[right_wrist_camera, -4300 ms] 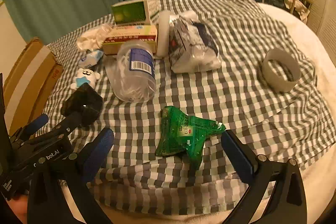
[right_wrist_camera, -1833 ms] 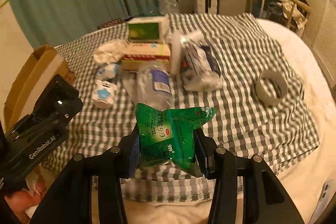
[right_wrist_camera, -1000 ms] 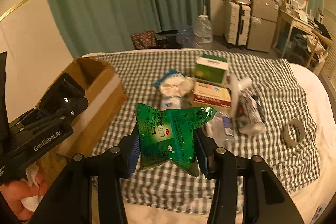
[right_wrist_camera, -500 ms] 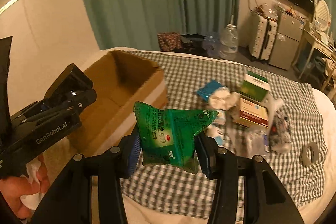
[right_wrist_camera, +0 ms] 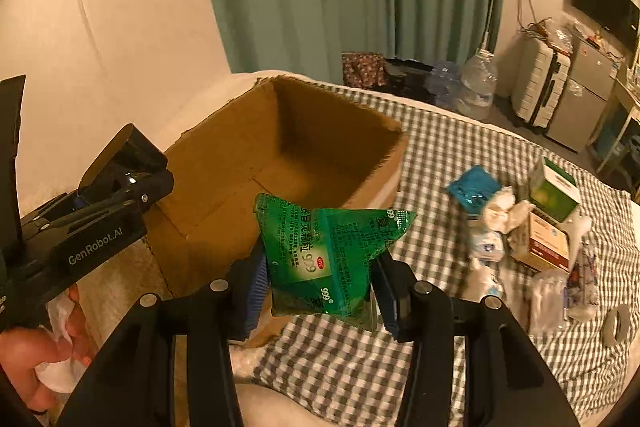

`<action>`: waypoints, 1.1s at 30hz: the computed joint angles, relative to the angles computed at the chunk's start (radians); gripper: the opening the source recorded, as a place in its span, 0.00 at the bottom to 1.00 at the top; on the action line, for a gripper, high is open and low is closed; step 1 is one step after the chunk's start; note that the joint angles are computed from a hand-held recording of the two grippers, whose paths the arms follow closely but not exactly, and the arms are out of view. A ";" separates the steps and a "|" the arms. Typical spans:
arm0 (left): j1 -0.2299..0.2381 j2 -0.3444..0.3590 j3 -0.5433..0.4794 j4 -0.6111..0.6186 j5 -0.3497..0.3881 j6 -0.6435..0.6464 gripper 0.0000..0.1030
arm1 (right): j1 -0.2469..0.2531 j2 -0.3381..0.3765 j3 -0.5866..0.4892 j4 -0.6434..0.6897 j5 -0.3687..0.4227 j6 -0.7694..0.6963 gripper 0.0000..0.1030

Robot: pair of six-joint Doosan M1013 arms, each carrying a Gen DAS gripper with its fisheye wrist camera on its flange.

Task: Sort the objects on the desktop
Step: 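Carry the green packet with the right gripper over the cardboard box and release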

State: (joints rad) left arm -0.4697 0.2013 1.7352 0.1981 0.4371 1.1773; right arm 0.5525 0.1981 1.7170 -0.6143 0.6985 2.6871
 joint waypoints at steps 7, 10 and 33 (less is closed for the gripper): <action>0.022 0.025 -0.006 -0.038 -0.018 0.030 0.63 | -0.017 0.043 -0.037 0.042 -0.018 -0.050 0.46; 0.017 0.040 -0.017 0.022 -0.006 -0.018 0.63 | -0.029 0.057 -0.048 0.050 -0.035 -0.062 0.46; 0.025 0.077 -0.046 0.000 0.022 0.019 0.87 | -0.066 0.115 -0.099 0.058 -0.092 -0.019 0.74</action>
